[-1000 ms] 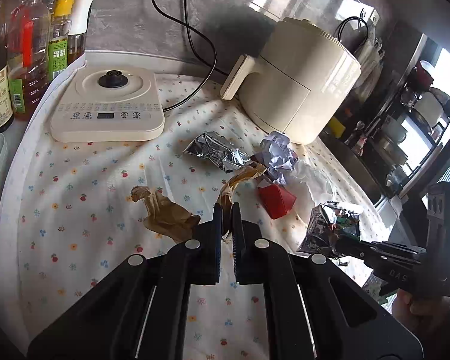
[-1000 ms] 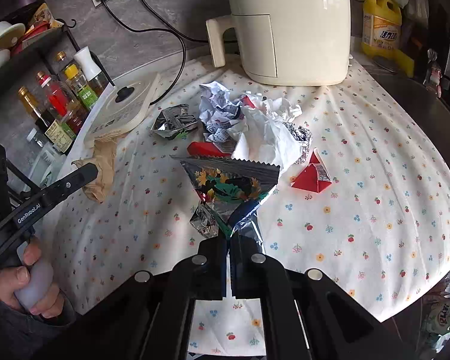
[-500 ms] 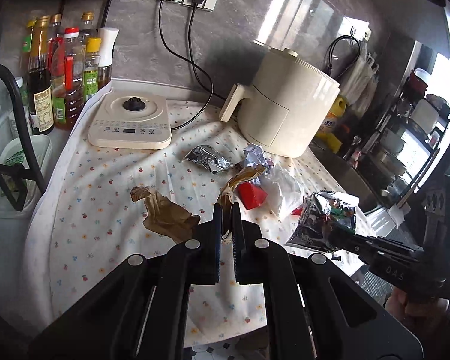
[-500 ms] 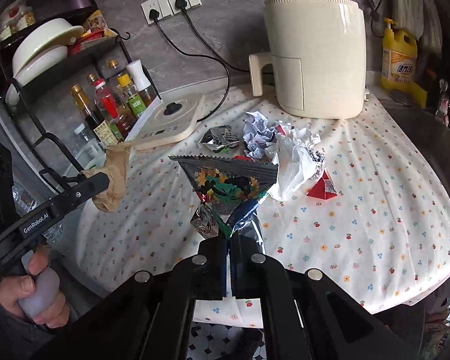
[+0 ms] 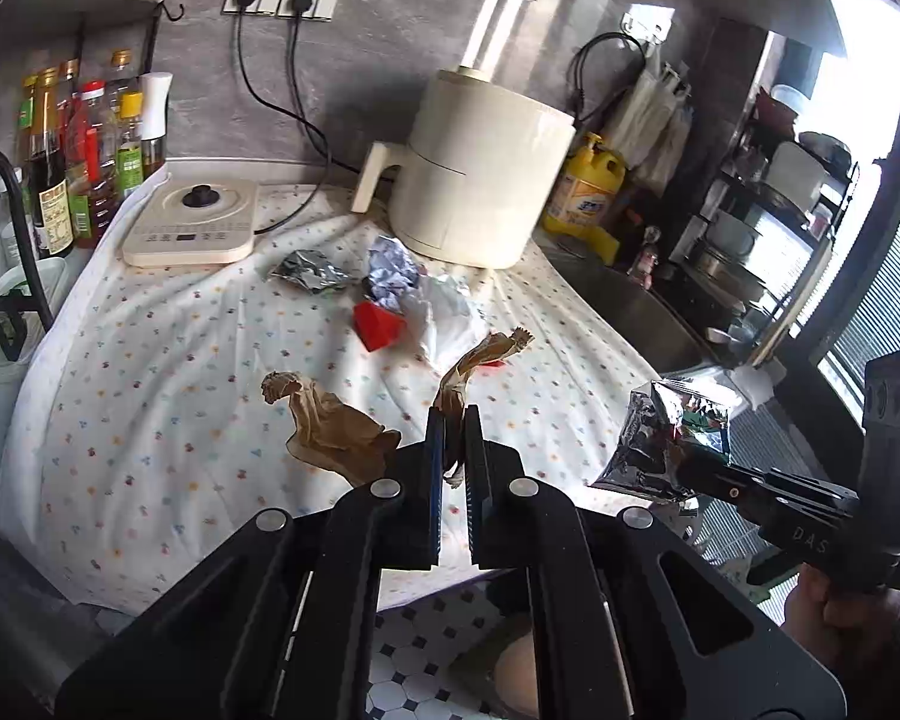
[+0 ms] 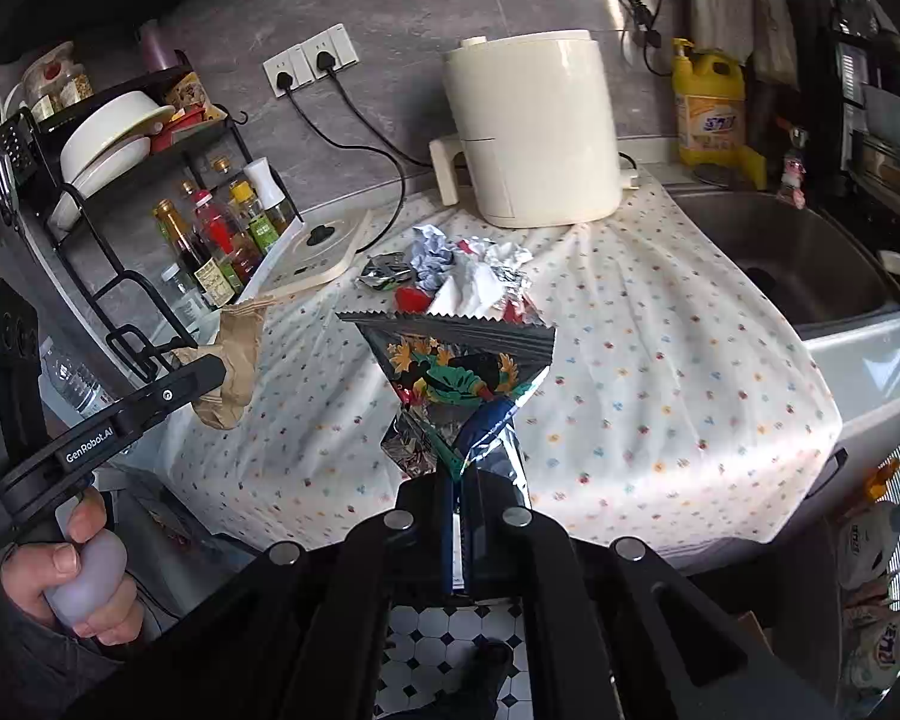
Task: Collect trash
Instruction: 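Lift the brown paper with the left tool while the right tool grasps the snack bag, then release the brown paper and snack bag into the white bucket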
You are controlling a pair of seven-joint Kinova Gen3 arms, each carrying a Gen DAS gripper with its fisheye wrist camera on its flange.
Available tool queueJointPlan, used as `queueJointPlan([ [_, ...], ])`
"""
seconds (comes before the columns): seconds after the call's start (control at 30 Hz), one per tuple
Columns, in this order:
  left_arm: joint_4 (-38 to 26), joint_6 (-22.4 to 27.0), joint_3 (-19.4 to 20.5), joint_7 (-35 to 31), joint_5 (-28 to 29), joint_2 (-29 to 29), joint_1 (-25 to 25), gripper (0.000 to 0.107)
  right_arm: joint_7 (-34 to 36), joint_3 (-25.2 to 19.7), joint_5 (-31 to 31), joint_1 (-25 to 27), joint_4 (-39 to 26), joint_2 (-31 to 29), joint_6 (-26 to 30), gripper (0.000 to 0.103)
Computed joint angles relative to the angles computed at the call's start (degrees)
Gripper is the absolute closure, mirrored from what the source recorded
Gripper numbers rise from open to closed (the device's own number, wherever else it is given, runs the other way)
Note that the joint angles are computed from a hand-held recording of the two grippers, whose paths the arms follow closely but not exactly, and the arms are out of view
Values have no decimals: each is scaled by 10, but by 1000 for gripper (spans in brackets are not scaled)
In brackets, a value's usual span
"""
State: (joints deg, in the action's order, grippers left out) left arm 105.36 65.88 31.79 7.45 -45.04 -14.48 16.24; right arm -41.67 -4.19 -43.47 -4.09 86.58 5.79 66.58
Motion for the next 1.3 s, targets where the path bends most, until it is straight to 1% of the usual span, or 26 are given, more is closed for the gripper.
queueJointPlan([
  [0.07, -17, 8, 21, 11, -10, 26, 7, 101, 22, 15, -9, 22, 9, -4, 15, 100],
  [0.2, -50, 29, 43, 37, -35, 82, 46, 101, 52, 41, -15, 64, 23, -5, 43, 100],
  [0.33, -76, 34, 46, 54, -52, 131, 90, 101, 72, 64, -12, 108, 37, 1, 66, 100],
  [0.43, -91, 23, 39, 67, -63, 166, 122, 101, 86, 79, -8, 141, 47, 3, 74, 100],
  [0.57, -97, -25, 20, 93, -77, 205, 156, 101, 119, 98, -3, 186, 51, 4, 85, 100],
  [0.7, -101, -100, -2, 102, -79, 256, 180, 101, 135, 114, 14, 225, 53, 15, 87, 100],
  [0.87, -106, -207, -27, 78, -61, 318, 189, 101, 153, 124, 36, 268, 59, 28, 73, 100],
  [1.0, -121, -266, -44, 43, -39, 364, 193, 101, 163, 128, 52, 295, 61, 38, 63, 100],
  [1.03, -122, -289, -51, 32, -31, 371, 193, 100, 166, 128, 55, 300, 62, 39, 60, 100],
  [1.07, -122, -307, -49, 26, -33, 379, 188, 98, 169, 128, 57, 306, 62, 40, 59, 100],
  [1.1, -127, -316, -47, 14, -30, 389, 187, 89, 169, 128, 60, 310, 63, 41, 58, 100],
  [1.13, -137, -315, -53, -3, -18, 398, 192, 74, 170, 129, 61, 315, 63, 43, 58, 100],
  [1.17, -142, -316, -62, -11, -10, 404, 199, 67, 173, 128, 64, 319, 64, 44, 58, 100],
  [1.2, -140, -326, -74, -10, -7, 404, 206, 56, 175, 127, 66, 321, 66, 44, 57, 100],
  [1.23, -138, -335, -81, -8, -6, 403, 209, 51, 175, 127, 69, 323, 67, 45, 57, 100],
  [1.3, -138, -333, -96, -15, 3, 397, 221, 46, 174, 124, 74, 323, 67, 48, 60, 100],
])
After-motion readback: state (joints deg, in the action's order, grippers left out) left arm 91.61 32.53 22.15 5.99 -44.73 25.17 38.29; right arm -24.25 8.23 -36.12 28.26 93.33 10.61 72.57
